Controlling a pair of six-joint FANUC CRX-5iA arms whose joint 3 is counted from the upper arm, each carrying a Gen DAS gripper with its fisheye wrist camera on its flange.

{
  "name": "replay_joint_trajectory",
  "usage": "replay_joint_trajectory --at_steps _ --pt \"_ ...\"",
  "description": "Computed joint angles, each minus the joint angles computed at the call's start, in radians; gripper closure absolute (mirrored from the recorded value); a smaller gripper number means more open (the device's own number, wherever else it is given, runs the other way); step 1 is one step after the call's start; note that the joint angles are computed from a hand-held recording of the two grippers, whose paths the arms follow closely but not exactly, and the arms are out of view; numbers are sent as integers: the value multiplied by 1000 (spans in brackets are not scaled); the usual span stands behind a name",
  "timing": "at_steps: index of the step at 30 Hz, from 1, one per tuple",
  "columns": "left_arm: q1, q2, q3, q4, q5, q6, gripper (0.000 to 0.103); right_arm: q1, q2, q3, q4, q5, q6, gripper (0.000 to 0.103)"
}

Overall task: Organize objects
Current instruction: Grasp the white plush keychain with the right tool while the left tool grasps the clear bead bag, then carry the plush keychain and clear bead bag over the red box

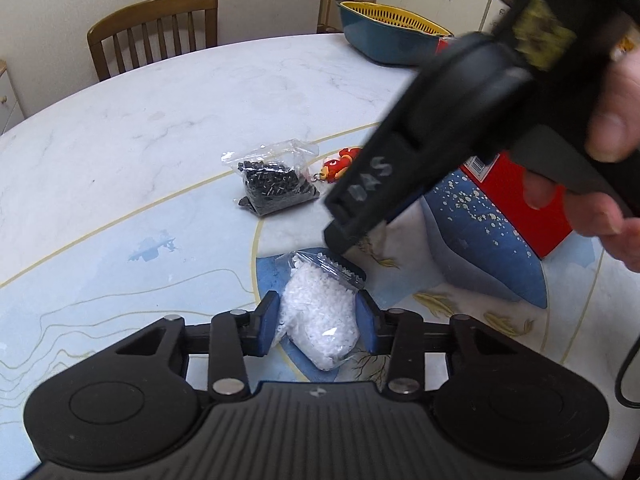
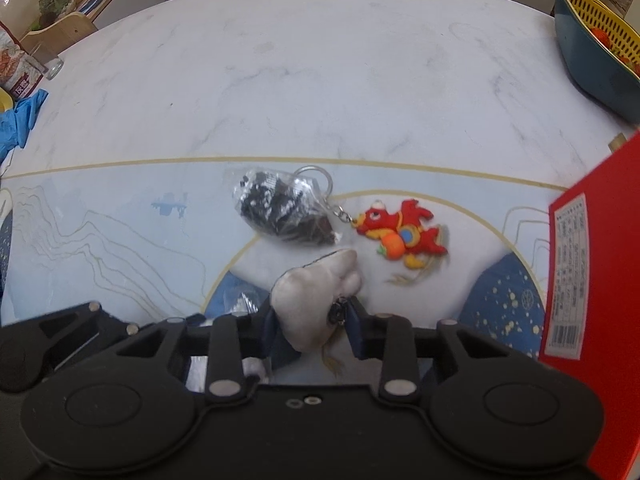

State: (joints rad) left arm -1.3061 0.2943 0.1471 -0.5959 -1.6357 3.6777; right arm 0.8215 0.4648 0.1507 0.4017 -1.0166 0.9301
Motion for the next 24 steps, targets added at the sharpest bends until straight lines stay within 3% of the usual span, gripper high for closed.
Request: replay_joint_trajectory --at_steps 14,24 --pt "-9 25 46 22 -23 49 67 33 -188 -135 -29 10 22 70" --pt "-15 83 193 4 -125 12 67 57 -351 -302 0 66 -23 70"
